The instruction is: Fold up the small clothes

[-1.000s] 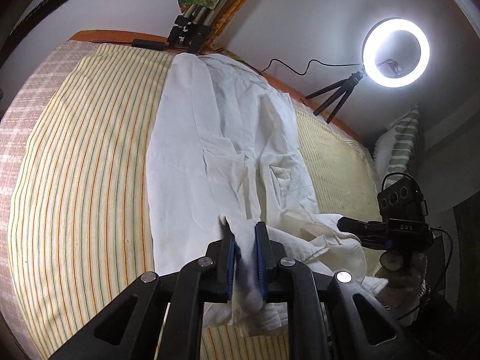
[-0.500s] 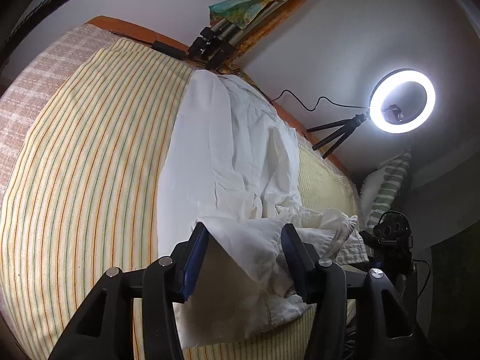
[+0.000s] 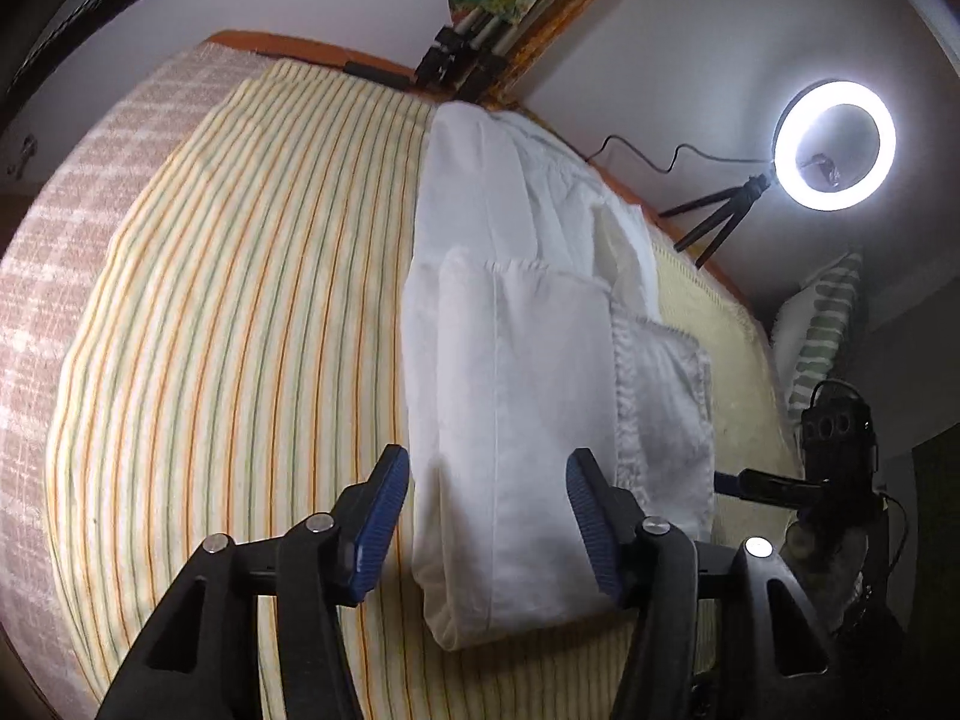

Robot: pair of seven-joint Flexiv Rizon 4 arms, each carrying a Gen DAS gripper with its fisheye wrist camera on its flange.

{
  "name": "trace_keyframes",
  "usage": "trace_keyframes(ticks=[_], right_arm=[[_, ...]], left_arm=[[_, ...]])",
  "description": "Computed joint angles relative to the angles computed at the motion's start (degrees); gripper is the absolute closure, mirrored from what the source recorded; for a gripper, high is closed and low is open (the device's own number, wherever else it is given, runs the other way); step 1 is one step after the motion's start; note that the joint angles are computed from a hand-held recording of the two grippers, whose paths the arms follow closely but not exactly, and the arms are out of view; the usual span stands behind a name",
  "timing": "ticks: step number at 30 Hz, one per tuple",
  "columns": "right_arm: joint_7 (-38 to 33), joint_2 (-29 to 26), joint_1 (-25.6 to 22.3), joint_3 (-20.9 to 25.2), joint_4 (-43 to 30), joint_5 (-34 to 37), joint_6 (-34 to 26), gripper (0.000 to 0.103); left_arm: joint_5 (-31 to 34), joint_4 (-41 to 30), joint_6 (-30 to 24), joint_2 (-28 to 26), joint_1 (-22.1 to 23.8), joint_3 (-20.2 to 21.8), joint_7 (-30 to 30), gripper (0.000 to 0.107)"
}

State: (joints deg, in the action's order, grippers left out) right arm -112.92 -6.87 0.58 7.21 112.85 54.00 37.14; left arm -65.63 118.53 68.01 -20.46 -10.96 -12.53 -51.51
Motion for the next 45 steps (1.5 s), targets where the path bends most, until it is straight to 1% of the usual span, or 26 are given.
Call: trace_keyframes(ticks=[2,3,4,5,6,8,9,10,12,13,14,15,17,19,20,23,25,27,30,32,35,37,39,40,42,45], right_arm=[[-0.4,0.8,0.2,0.3,1.0,-1.1,-0.4,0.045],[-0.3,0.6,0.8,0.5,1.3,-2.0,-0.1,0.052],[0.1,0.4,1.4,0.7,1.6,-3.4,0.4,0.057],[0.9,0.3,2.3,1.1,2.0,-5.4,1.7,0.074],[1.8,0.4,3.2,1.5,2.7,-7.7,3.3,0.084],[2.9,1.2,4.8,2.1,4.7,-12.2,7.1,0.093],[3.9,1.0,5.3,2.2,5.1,-13.6,7.9,0.094],[4.2,0.8,5.3,2.1,5.3,-14.0,7.6,0.094],[4.6,0.7,5.1,1.9,5.1,-14.4,7.2,0.094],[4.8,1.4,5.0,1.9,5.3,-14.6,7.8,0.094],[4.9,1.7,5.4,2.1,5.4,-14.8,9.9,0.094],[4.2,2.8,5.7,2.4,6.2,-15.3,12.5,0.091],[1.6,4.6,6.3,2.7,7.0,-14.3,17.0,0.090],[-3.7,5.5,6.5,2.5,5.9,-10.0,17.6,0.083],[-5.9,5.3,6.8,2.3,5.2,-8.6,17.6,0.077],[-9.2,2.8,8.7,2.9,3.4,-9.1,19.5,0.076],[-8.5,0.3,9.9,3.5,3.0,-12.3,22.1,0.076],[-6.9,-2.1,10.7,3.9,2.9,-16.5,24.5,0.076],[-0.8,-5.3,11.7,3.5,4.1,-25.4,28.8,0.076],[-1.2,-6.4,8.4,4.9,1.8,-23.2,24.6,0.076],[-0.8,-6.3,5.2,5.5,-1.6,-20.7,17.7,0.076],[-2.5,-6.1,3.6,5.7,-3.5,-18.0,15.7,0.075],[-4.5,-6.1,2.8,5.4,-5.2,-16.2,16.0,0.065],[-5.0,-6.5,2.9,5.1,-5.9,-16.2,17.3,0.063],[-4.9,-7.9,2.8,4.6,-7.8,-16.2,20.1,0.063],[-4.1,-11.6,1.8,4.3,-12.0,-16.5,22.4,0.063]], left_arm=[[2.8,0.3,-1.9,-0.6,-0.1,0.4,-1.2,0.072],[4.4,0.2,-2.3,-1.0,-0.3,0.6,-1.9,0.078],[6.2,0.2,-1.9,-1.4,-0.7,0.8,-2.6,0.087],[7.1,0.4,-1.6,-1.4,-0.7,0.6,-2.6,0.094],[8.1,0.5,-1.4,-1.3,-0.7,0.6,-3.1,0.096],[11.8,1.1,-0.1,-0.7,-1.3,1.2,-4.8,0.097],[14.0,1.3,0.4,-0.7,-1.5,1.6,-5.5,0.097],[16.0,1.6,0.8,-0.9,-1.5,1.7,-5.9,0.095],[15.9,2.4,1.9,-0.5,-0.7,0.6,-6.2,0.092],[16.0,2.5,2.3,-0.1,-0.4,0.3,-6.3,0.087],[15.7,2.9,4.7,0.4,-0.4,-0.1,-5.8,0.085],[14.1,3.6,7.8,1.0,-0.2,-1.2,-4.6,0.084],[5.9,4.1,11.3,2.4,1.6,-5.6,2.4,0.079],[0.4,2.8,13.3,2.4,1.2,-7.2,8.4,0.076],[2.0,1.6,13.5,1.7,0.1,-6.0,7.6,0.075],[6.3,-1.5,12.0,-0.9,-1.1,-4.4,5.0,0.075],[10.5,-3.2,12.0,-3.3,-1.6,-3.2,2.3,0.075],[12.7,-4.6,12.2,-5.7,-1.0,-3.8,0.2,0.075],[21.0,-7.1,11.7,-9.0,-2.6,-0.2,-5.5,0.076],[21.0,-6.4,12.9,-9.3,-0.5,-2.8,-4.4,0.077],[25.1,-7.1,10.4,-8.5,0.9,-2.5,-6.6,0.076],[26.5,-8.2,10.1,-8.1,2.6,-3.2,-7.3,0.074],[27.9,-10.7,10.6,-8.7,3.7,-3.3,-7.8,0.071],[28.9,-12.1,10.5,-9.3,3.9,-2.8,-8.8,0.071],[30.0,-16.0,8.9,-11.2,5.0,-2.8,-9.8,0.071],[33.2,-22.4,5.8,-15.0,4.7,-0.7,-13.0,0.071]])
